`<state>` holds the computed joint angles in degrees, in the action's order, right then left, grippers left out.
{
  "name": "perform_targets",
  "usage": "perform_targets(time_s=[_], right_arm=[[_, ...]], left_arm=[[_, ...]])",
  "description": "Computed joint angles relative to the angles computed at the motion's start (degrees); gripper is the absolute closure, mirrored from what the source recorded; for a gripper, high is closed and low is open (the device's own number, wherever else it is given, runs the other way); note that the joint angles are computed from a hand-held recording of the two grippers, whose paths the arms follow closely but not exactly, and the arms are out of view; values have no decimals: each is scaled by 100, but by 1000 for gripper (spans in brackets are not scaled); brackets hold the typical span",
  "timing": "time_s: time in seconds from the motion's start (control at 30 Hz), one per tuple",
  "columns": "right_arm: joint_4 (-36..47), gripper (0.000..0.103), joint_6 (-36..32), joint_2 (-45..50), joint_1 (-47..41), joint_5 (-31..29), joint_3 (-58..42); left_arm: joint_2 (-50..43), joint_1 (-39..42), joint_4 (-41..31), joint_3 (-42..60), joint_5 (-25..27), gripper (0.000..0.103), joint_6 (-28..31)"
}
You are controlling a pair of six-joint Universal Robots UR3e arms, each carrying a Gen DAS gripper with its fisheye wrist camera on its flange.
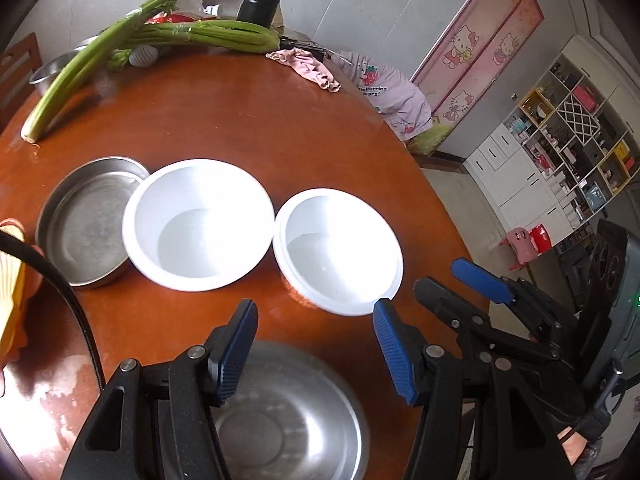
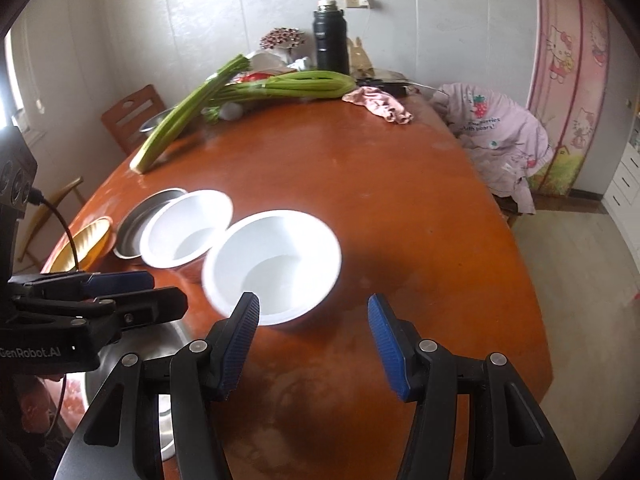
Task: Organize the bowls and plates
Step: 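Release the steel bowl and move the left gripper to the larger white bowl rim, then close the left gripper on the white bowl rim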
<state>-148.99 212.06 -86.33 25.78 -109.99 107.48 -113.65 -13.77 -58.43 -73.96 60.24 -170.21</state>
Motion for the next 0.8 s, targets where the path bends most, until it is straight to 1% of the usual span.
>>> perform_targets(time_s=[0.17, 0.33, 0.67, 0.8], right_arm=[[-130, 44, -202, 33, -376, 266, 128], [-416, 44, -485, 268, -665, 619, 110], [-606, 45, -875, 754, -849, 1055, -67], [-633, 48, -975, 877, -843, 1183, -148]], left_arm=[[-295, -107, -53, 338, 35, 43, -200], [-554, -188, -141, 651, 53, 43, -355], [-1105, -292, -404, 1356, 42, 44, -504], [-1279, -336, -502, 1580, 63, 44, -514]])
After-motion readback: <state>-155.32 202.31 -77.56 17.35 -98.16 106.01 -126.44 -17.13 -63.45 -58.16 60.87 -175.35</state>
